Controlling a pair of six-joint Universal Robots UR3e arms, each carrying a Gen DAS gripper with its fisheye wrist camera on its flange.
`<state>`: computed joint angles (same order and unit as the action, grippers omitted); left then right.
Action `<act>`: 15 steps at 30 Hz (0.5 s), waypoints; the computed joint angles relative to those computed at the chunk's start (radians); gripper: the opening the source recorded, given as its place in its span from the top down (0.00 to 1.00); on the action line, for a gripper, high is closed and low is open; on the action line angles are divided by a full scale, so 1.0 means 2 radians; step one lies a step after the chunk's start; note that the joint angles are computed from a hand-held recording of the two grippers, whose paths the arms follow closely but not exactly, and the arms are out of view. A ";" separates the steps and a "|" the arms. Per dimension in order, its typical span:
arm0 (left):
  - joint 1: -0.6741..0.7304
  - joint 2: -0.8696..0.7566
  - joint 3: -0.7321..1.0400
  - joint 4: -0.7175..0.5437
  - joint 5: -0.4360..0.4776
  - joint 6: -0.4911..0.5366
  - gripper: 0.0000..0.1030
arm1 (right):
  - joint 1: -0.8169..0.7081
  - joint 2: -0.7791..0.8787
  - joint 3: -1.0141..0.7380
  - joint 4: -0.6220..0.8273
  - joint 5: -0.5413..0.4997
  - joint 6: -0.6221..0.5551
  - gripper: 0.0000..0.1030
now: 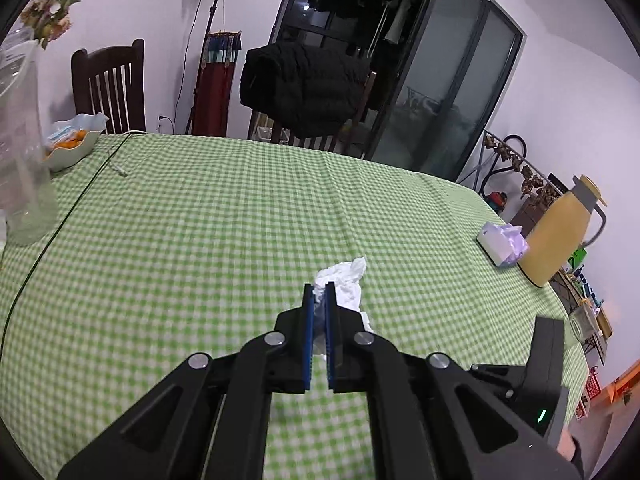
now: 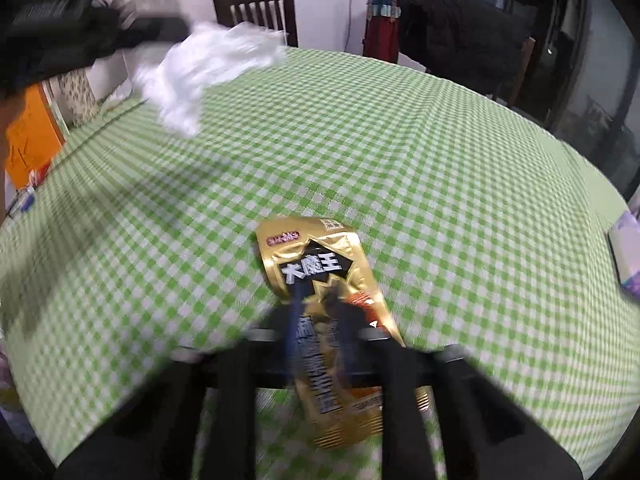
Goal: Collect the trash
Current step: 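Grasp the white tissue with the left tool while the right holds the pouch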
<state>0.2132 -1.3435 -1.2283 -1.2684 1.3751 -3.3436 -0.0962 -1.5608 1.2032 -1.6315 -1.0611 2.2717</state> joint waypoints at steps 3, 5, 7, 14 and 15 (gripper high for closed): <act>0.004 0.036 -0.027 -0.003 -0.007 0.005 0.98 | -0.016 -0.027 0.038 -0.026 -0.020 0.018 1.00; 0.007 0.054 -0.040 -0.009 -0.013 0.007 0.98 | -0.039 -0.046 0.055 -0.016 -0.007 0.004 1.00; 0.033 0.079 -0.050 -0.028 -0.039 0.027 0.98 | -0.082 -0.075 0.070 0.017 0.044 -0.033 0.93; 0.054 0.110 -0.087 -0.024 -0.050 0.027 0.98 | -0.014 0.008 0.003 -0.009 0.008 -0.024 0.09; 0.057 0.112 -0.092 -0.024 -0.050 0.030 0.98 | 0.012 0.033 -0.015 -0.018 -0.013 -0.012 0.09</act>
